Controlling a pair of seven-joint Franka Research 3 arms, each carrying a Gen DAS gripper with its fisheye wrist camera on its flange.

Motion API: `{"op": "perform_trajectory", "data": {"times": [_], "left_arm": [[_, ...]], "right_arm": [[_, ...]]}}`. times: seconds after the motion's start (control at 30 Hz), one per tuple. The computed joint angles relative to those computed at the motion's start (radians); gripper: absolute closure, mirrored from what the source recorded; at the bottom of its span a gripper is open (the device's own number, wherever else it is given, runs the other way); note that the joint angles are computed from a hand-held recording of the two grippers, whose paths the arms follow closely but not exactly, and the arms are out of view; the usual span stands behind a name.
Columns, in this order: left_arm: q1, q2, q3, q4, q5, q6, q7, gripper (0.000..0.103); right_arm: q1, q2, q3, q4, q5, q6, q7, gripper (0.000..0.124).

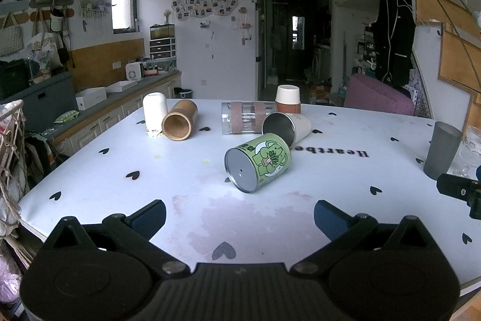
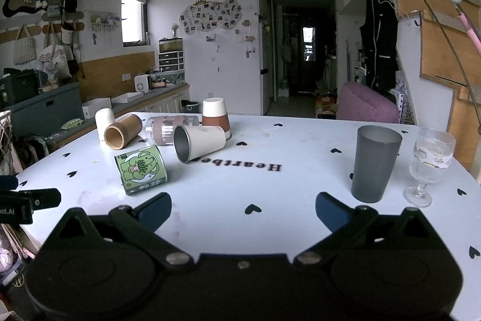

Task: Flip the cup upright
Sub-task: 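Move the left tool toward the green tin can lying on its side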

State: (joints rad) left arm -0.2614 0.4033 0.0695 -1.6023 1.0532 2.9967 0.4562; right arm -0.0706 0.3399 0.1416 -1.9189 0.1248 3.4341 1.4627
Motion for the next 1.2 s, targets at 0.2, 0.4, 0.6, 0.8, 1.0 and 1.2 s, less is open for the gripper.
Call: {"op": "perform_trajectory", "data": {"times": [0.2, 0.4, 0.6, 0.8, 1.0, 1.2], "left_arm": [[-0.001, -0.001, 0.002, -0.001, 0.001, 0.001, -0.001, 0.0], [-0.002, 0.007, -0.003, 0.009, -0.009, -0.005, 0.01, 0.0], [-0.009, 0.007, -0.002, 0.01, -0.008, -0.007, 0.007, 0.0], [-0.018, 0.014, 0.006, 0.015, 0.001, -0.006, -0.005, 0.0], [-0.017, 0.016, 0.003, 0.017, 0.002, -0.008, -0.004, 0.0], [-0.015, 0.017, 0.0, 0.017, -0.004, -0.007, 0.003, 0.0]], "right_arm": [[0.001, 0.0, -0.001, 0.0, -0.001, 0.0, 0.001, 0.021], [-0.006, 0.001, 0.005, 0.0, -0.008, 0.0, 0.005, 0.021], [-0.005, 0.001, 0.004, 0.0, -0.009, 0.0, 0.007, 0.021], [-0.005, 0.001, 0.004, 0.001, -0.01, 0.0, 0.008, 0.021], [-0.008, 0.001, 0.007, 0.0, -0.013, 0.0, 0.009, 0.021], [-0.007, 0.001, 0.006, 0.0, -0.012, 0.0, 0.01, 0.021]]}}
